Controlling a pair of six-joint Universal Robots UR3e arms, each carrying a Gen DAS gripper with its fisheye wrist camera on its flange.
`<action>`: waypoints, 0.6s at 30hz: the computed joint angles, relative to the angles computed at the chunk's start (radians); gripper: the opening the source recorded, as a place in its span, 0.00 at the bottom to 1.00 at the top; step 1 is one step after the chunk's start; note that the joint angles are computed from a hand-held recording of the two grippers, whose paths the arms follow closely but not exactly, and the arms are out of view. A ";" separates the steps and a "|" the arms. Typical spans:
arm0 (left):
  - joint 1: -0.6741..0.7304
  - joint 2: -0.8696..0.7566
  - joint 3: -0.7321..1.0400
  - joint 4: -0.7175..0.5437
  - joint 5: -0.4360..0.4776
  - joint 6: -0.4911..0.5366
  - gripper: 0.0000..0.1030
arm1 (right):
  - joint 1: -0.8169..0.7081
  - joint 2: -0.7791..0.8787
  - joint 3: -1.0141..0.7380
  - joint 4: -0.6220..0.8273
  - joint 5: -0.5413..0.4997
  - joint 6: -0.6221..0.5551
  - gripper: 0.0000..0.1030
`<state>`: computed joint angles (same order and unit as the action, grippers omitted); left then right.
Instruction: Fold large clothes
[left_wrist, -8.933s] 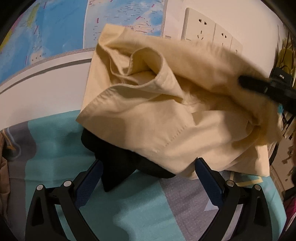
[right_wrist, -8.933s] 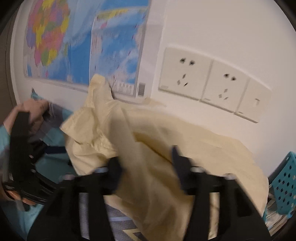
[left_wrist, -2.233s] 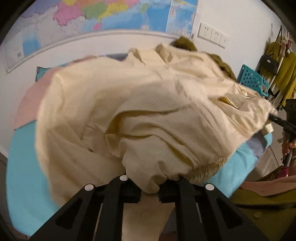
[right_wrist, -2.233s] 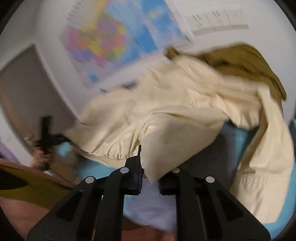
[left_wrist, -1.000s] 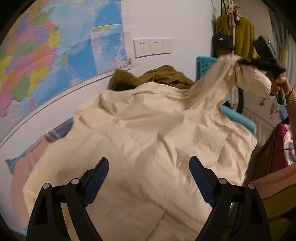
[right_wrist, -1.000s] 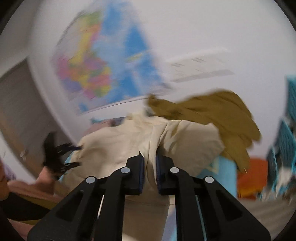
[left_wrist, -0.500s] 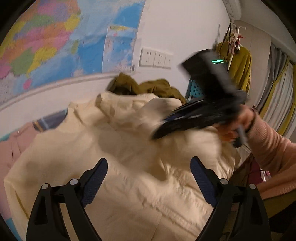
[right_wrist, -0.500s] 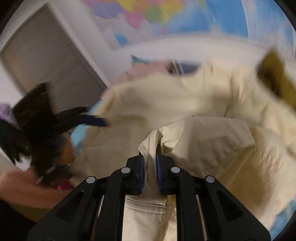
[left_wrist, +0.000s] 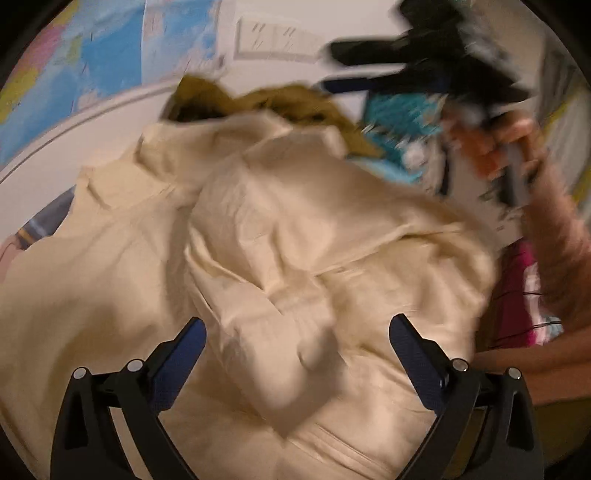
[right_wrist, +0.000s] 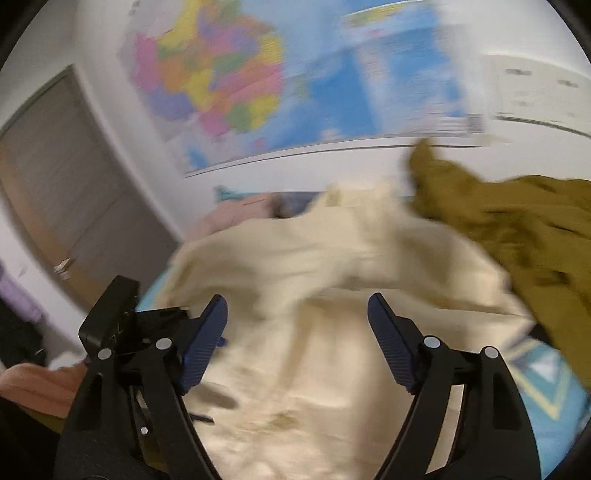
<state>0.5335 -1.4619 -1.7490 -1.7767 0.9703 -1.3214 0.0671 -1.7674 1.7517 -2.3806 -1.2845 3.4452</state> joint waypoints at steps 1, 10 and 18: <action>-0.039 -0.021 -0.023 0.093 0.021 -0.073 0.84 | -0.031 -0.037 0.045 -0.003 0.000 0.008 0.76; 0.020 -0.366 0.427 -0.117 0.021 -0.230 0.15 | -0.378 -0.311 0.396 0.080 0.103 -0.068 0.76; 0.035 -0.590 0.710 -0.058 0.015 -0.462 0.52 | -0.380 -0.103 0.404 -0.012 0.215 -0.107 0.38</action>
